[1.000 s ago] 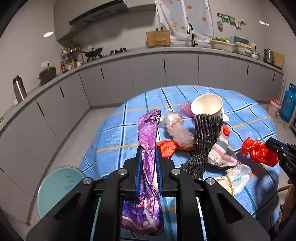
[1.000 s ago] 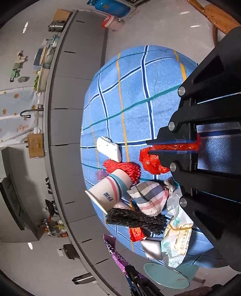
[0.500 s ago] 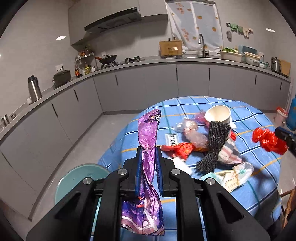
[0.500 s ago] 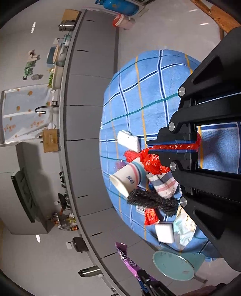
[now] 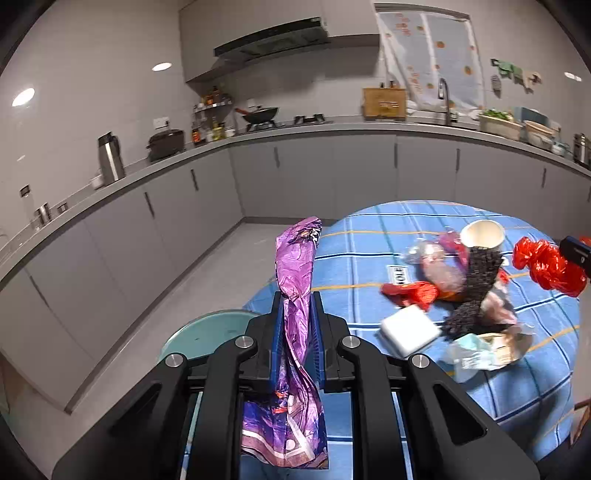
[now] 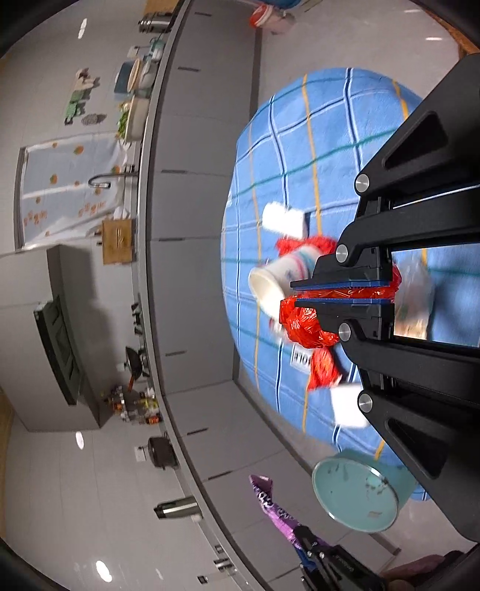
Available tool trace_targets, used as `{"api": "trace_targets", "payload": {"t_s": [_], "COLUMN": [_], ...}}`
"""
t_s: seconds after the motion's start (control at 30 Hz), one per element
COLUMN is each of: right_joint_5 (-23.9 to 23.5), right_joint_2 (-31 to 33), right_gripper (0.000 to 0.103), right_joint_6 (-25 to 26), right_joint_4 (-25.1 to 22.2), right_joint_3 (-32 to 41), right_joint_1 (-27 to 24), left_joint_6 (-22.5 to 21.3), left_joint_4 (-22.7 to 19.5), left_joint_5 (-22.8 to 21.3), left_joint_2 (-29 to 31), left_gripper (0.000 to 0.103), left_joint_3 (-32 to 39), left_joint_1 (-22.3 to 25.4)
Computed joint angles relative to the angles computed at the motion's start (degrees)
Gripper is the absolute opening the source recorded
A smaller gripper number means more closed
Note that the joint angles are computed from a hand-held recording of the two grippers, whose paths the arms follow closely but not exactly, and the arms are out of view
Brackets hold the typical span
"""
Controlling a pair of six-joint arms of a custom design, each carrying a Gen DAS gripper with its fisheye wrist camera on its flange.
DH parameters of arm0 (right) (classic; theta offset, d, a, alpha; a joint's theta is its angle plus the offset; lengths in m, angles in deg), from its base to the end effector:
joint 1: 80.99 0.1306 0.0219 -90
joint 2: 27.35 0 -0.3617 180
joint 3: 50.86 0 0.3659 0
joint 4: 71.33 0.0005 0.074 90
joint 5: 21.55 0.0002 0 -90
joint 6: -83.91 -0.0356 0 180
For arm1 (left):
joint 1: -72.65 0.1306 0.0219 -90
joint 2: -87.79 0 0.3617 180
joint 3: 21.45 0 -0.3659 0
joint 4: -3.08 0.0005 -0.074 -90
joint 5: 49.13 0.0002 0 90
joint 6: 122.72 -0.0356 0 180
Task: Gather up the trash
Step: 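Carry the purple wrapper and red bag over the light-blue bucket with both grippers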
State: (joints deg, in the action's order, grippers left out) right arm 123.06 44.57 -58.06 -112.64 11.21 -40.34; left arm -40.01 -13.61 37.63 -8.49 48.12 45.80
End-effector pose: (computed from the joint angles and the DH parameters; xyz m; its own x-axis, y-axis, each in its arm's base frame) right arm 0.2691 0.1921 0.3380 -0.3557 0.2959 -0.8865 0.4720 0.8756 0.1028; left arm 0.3853 -0.1934 0.3444 -0.4020 0.3455 -0.8480 0.4624 0.8759 0.1377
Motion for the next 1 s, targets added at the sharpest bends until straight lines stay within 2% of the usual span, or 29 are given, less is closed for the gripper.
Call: {"api": "trace_targets", "payload": {"t_s": [0.13, 0.43, 1.0], "right_joint_5": [-1.76, -6.78, -16.46], "right_joint_2": [3.04, 9.4, 21.6], "right_gripper": [0.005, 0.005, 0.005], "right_joint_6": [5.03, 12.52, 20.53], "right_joint_4": [4.77, 12.04, 19.91], "right_joint_3": [2.38, 7.28, 17.76], "right_joint_1": [-0.15, -0.56, -1.03], "left_joint_6": [0.54, 1.52, 2.75], "left_joint_4": [0.06, -0.3, -1.12], "left_joint_5": [0.07, -0.13, -1.41], "left_joint_2": [0.0, 1.2, 5.14], "left_gripper": [0.014, 0.014, 0.015], "left_joint_3": [-0.23, 0.29, 1.97], "left_joint_1": [2.15, 6.59, 12.15]}}
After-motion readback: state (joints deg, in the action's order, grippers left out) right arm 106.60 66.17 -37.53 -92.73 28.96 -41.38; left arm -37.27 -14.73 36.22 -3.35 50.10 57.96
